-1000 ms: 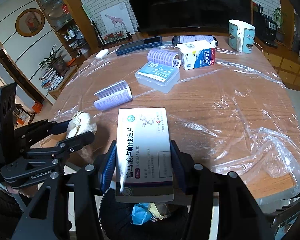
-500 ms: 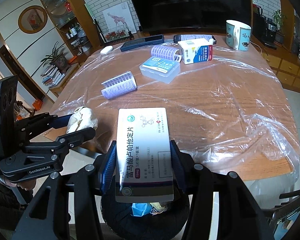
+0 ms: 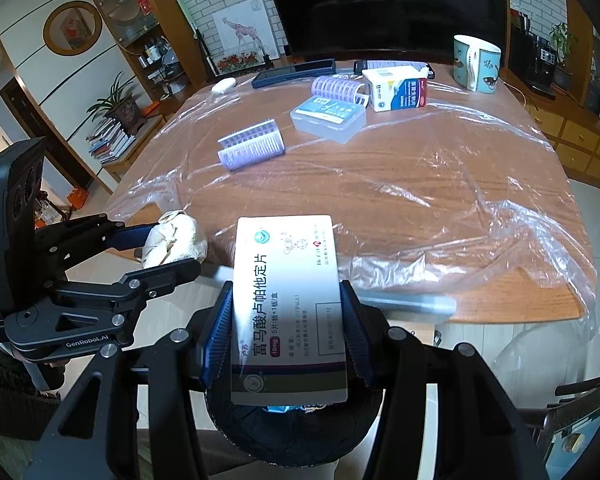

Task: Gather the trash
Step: 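Lift the bun with the left tool while the right tool lifts the medicine box toward the bin, then hold the bun in the left tool while the right tool holds the medicine box over the bin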

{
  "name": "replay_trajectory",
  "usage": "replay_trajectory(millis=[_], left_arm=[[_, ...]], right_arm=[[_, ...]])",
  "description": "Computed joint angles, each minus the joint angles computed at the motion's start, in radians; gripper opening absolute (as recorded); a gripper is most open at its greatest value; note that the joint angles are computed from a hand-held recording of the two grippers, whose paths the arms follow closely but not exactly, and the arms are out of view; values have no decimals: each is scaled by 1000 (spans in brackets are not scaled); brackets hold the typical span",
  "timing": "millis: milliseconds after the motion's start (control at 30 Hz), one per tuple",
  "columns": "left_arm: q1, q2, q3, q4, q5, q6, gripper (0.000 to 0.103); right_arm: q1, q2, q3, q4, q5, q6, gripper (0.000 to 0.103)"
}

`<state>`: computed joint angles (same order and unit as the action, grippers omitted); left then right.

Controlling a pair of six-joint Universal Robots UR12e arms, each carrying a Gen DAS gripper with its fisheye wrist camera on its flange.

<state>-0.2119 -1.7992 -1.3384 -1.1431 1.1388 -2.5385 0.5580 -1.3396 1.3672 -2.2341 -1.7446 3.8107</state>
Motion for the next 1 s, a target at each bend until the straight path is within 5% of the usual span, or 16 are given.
replay_trajectory(millis=[1000], left_arm=[[0,59,-77,-73,31,186,51]], right_arm=[[27,-19,41,91,47,48,51]])
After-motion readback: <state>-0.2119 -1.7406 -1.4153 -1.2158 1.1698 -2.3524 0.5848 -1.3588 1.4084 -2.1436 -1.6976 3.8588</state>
